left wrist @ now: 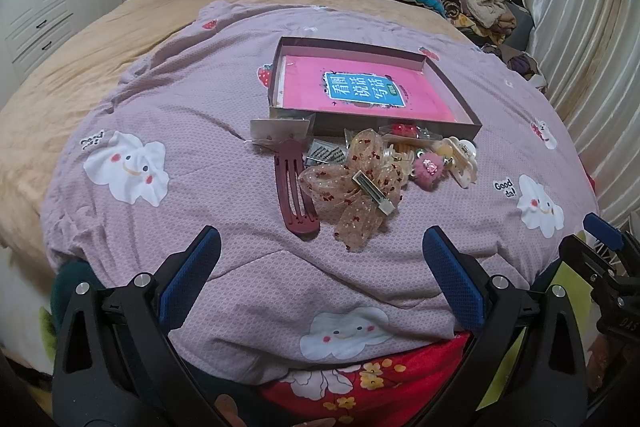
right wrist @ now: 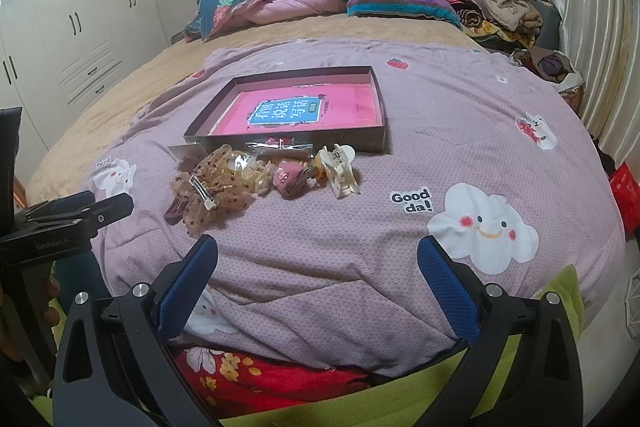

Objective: Organize jewelry

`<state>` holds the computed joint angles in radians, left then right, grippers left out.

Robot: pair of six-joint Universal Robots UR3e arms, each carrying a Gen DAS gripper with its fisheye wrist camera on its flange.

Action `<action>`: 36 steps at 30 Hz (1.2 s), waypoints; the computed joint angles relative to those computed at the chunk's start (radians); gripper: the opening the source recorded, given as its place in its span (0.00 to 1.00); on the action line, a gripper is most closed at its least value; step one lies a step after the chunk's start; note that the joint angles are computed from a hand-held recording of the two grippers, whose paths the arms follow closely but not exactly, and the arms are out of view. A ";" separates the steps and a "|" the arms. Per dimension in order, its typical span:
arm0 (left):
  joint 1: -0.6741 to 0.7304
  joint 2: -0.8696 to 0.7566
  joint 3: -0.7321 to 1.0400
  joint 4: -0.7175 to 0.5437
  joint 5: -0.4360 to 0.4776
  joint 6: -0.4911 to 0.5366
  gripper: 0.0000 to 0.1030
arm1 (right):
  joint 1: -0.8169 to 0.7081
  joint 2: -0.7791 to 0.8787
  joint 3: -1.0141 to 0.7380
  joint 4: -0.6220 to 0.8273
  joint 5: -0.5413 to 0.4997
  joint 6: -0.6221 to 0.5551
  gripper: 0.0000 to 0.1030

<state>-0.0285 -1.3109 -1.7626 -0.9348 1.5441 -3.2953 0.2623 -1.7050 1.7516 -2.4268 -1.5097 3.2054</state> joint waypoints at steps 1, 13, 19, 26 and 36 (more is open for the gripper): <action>-0.002 -0.002 0.006 -0.003 0.002 -0.002 0.92 | -0.001 0.000 0.002 -0.001 0.001 0.001 0.96; 0.026 -0.020 0.021 -0.015 -0.010 -0.004 0.92 | -0.023 0.048 -0.068 0.017 0.026 -0.024 0.96; 0.081 -0.009 -0.025 0.014 -0.037 0.036 0.92 | -0.037 0.090 -0.119 0.018 0.037 -0.039 0.96; 0.072 -0.084 0.020 0.046 -0.050 0.091 0.92 | -0.069 0.142 -0.172 0.042 0.075 -0.054 0.96; 0.015 -0.247 0.092 0.118 -0.082 0.181 0.92 | -0.131 0.224 -0.207 0.047 0.115 -0.076 0.96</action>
<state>-0.0133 -1.5577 -1.6703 -0.8169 1.4626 -3.1140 0.1315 -1.4813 1.5449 -2.3803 -1.3950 3.1289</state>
